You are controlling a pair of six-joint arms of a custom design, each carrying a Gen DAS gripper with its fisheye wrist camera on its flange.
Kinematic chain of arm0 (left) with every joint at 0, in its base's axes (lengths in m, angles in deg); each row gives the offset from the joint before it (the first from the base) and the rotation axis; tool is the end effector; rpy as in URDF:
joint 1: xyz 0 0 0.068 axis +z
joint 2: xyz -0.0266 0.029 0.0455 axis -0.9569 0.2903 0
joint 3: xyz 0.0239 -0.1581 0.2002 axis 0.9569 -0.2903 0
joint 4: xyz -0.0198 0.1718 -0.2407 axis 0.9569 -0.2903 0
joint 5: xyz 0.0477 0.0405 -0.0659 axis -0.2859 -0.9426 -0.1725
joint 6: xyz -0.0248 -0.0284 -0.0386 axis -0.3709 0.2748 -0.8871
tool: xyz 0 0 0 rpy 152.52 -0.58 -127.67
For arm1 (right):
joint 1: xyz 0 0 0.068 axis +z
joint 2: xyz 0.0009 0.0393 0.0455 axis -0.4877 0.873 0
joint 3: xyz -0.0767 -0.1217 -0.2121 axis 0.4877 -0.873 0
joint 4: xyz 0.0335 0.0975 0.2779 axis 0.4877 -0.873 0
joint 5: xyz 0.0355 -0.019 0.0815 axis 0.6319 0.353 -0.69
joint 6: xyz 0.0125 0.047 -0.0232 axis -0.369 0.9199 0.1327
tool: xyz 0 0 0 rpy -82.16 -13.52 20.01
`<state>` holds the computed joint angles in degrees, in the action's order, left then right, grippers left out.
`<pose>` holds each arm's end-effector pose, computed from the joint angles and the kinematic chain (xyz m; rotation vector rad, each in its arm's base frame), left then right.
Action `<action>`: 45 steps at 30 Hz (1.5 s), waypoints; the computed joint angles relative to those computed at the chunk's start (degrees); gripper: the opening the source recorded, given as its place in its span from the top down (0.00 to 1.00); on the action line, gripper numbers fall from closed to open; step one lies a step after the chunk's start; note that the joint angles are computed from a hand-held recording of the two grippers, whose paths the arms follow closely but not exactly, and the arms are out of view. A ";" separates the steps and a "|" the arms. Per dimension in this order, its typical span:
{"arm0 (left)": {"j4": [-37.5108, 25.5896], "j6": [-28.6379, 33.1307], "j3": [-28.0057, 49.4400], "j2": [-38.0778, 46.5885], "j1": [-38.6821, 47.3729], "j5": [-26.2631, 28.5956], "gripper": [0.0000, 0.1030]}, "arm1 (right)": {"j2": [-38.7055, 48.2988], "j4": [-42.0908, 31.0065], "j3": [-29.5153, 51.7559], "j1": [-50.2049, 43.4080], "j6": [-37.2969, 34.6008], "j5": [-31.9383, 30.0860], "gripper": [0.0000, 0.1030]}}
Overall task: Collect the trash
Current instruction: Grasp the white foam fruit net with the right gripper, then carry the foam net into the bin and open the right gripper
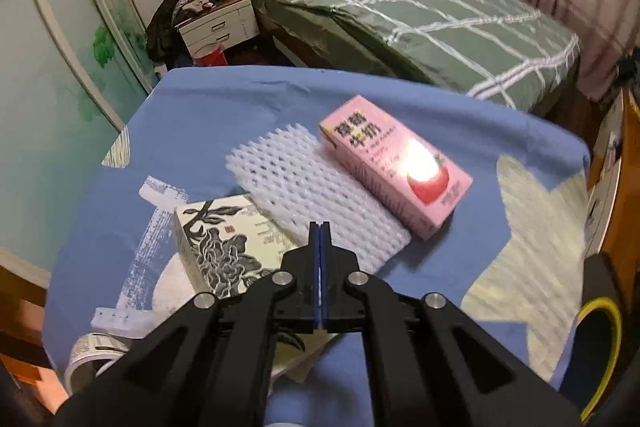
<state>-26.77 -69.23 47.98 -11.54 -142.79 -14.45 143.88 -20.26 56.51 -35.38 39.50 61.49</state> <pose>0.0894 -0.1748 0.2210 0.1402 2.1771 -0.2936 0.3292 -0.0248 0.2008 -0.3746 2.5513 0.2579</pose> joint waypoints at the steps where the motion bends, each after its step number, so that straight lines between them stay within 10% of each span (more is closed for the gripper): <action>1: -0.06 -0.09 -0.02 -0.05 -0.09 -0.04 0.05 | 0.45 -0.10 0.25 0.59 -0.72 0.93 0.99; 6: -0.25 -0.41 0.39 0.64 -0.42 -0.50 0.05 | 5.71 0.71 4.12 4.58 -1.77 4.18 0.48; 18: -1.31 -0.49 -1.71 -2.91 2.81 0.99 0.05 | 24.16 -7.73 22.20 10.22 -2.86 8.41 0.22; 22: -0.10 0.22 -2.73 -3.21 4.47 2.73 0.05 | 26.61 -8.23 23.81 11.03 -0.89 8.49 0.42; 23: 0.26 0.59 -2.94 -3.25 5.09 3.29 0.05 | 26.19 -7.55 23.27 11.20 -0.49 9.38 0.70; 24: 0.51 0.81 -3.07 -3.22 5.52 3.72 0.05 | 25.99 -7.49 23.43 10.91 0.24 9.23 0.77; 38: 4.85 2.13 -1.45 2.21 4.82 5.58 0.05 | 2.43 -8.67 9.22 1.36 -3.51 -6.72 0.78; 45: 9.51 2.94 1.08 8.56 1.91 5.60 0.05 | -8.86 -12.62 0.86 -18.95 -14.20 -10.76 0.77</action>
<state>-17.26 -66.30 49.06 -2.98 -140.88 -8.85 135.02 -32.87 57.37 -54.33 25.29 50.73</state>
